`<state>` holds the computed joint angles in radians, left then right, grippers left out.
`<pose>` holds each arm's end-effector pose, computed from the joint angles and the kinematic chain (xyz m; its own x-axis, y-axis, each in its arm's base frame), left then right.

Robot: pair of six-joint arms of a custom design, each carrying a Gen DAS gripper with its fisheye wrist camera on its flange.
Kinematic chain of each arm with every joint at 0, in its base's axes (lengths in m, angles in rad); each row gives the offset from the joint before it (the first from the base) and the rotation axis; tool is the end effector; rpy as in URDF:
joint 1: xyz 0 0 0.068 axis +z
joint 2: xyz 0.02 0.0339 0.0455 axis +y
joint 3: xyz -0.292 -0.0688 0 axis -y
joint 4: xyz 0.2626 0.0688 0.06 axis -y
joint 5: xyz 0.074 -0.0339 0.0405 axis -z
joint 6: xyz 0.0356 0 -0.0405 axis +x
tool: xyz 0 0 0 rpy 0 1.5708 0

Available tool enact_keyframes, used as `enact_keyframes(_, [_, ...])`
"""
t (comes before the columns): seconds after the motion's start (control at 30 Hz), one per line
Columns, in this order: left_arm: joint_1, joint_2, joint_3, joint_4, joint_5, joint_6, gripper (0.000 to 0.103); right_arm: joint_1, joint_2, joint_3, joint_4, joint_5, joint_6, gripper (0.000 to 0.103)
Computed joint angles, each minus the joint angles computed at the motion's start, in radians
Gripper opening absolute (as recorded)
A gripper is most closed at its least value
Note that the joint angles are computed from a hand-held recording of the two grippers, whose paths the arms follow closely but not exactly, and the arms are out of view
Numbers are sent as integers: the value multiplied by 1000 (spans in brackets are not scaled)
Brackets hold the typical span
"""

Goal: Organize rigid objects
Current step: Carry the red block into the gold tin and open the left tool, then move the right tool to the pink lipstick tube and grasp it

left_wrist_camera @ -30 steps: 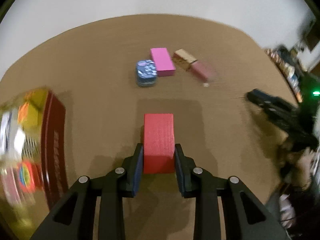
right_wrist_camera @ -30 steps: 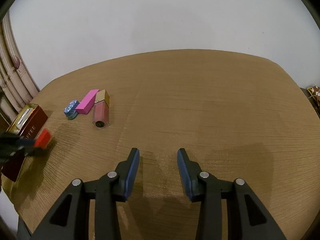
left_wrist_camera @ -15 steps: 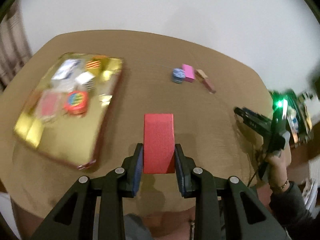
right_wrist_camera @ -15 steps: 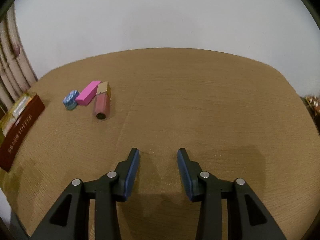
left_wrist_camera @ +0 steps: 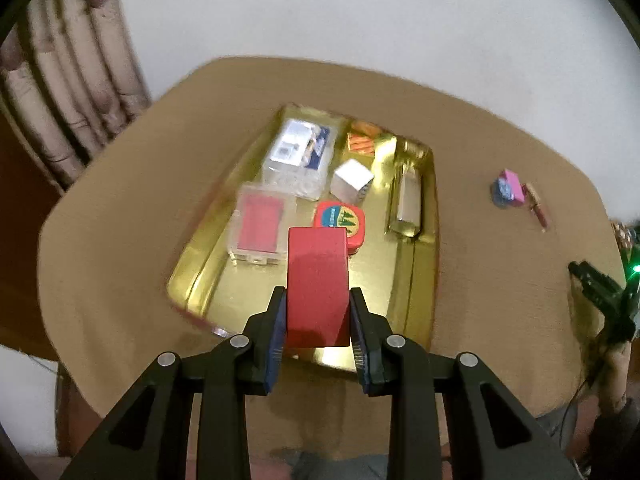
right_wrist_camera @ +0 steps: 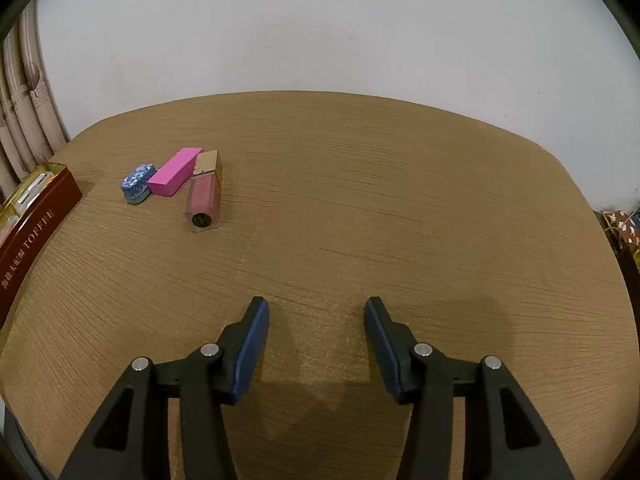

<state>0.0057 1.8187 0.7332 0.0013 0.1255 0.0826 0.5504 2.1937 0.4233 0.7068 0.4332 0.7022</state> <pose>0.3184 -0.0026 0.0957 -0.8765 0.0769 -0.4752 0.1256 0.9895 -0.0717 0.2198 0.1174 -0.0116 -0.7631 0.2195 -0.6078 0.2515 0.9673 0.0336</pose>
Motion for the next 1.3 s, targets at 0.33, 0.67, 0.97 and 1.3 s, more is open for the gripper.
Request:
enact_keyframes(0.33, [8,187,113,6,4,7,27,5,11,12,-7,4,-2,51])
enact_keyframes(0.67, [-9,125,35,65,-25,1,43,0,13,8,3,-1,-12,52])
enact_keyframes(0.97, [-69,-172,-290,311,-134,-124,65,-17,-123,-12,20,-85,-158,52])
enact_keyframes(1.3, [-266,-455,-614,535,-419,-245,77,-86,-98,313,-343,-201,-378,52])
